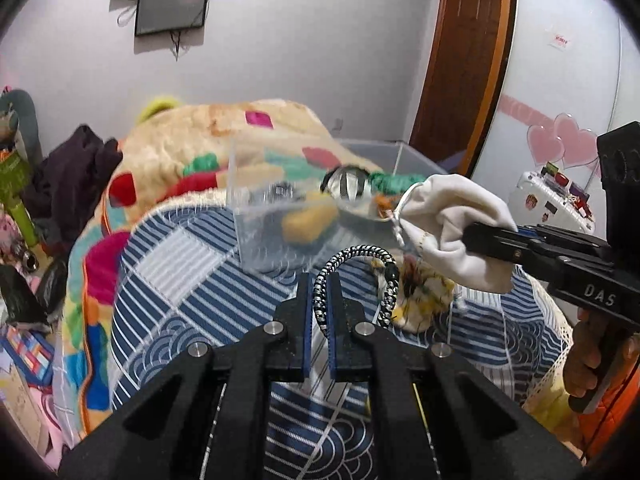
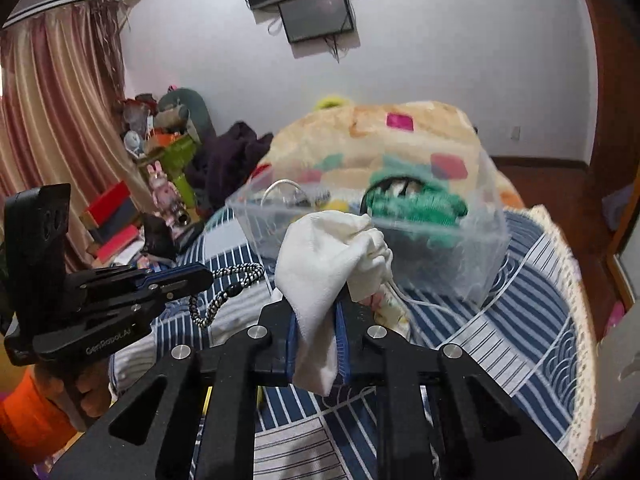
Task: Organize soft objects
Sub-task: 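Drop the bracelet into the box with the left gripper while the right drops the pouch in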
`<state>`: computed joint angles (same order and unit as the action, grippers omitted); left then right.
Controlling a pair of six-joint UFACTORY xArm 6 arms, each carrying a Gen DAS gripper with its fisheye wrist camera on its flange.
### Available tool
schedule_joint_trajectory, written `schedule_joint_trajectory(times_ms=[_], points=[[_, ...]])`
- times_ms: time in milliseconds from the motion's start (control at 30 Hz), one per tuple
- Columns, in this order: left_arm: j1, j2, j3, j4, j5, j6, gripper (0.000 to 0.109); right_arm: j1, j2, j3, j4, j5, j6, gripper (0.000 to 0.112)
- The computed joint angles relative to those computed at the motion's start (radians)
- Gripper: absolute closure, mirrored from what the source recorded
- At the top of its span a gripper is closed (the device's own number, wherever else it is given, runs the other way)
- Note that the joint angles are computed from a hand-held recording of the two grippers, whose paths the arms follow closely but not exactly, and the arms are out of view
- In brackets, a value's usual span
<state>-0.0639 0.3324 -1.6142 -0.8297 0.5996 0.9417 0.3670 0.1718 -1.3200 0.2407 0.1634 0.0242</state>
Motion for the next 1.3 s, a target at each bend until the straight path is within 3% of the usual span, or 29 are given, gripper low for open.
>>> schedule_joint_trajectory(times_ms=[267,367,600,733,933,1167,1300], points=[[-0.012,0.021,-0.061,-0.040,-0.050,0.009,0.103,-0.012,-0.024,-0.009,0.024,-0.069,-0.017,0.098],[-0.026,0.057,-0.105,-0.018,-0.111,-0.021,0.103,-0.035,-0.008,-0.036,-0.150,-0.083,0.128,0.098],[-0.033,0.185,-0.274,0.118,-0.125,-0.161,0.103,-0.060,0.066,-0.157,-0.302,-0.078,0.245,0.098],[-0.035,0.271,-0.397,0.204,-0.106,-0.257,0.103,-0.063,0.135,-0.261,-0.382,-0.031,0.300,0.098],[-0.038,0.397,-0.564,0.352,-0.106,-0.381,0.103,-0.056,0.229,-0.389,-0.360,0.059,0.265,0.098],[-0.030,0.587,-0.850,0.492,0.036,-0.516,0.103,-0.057,0.317,-0.505,-0.222,0.172,0.153,0.098],[-0.031,0.646,-0.942,0.498,0.095,-0.529,0.103,-0.060,0.367,-0.580,-0.278,0.268,0.206,0.098]])
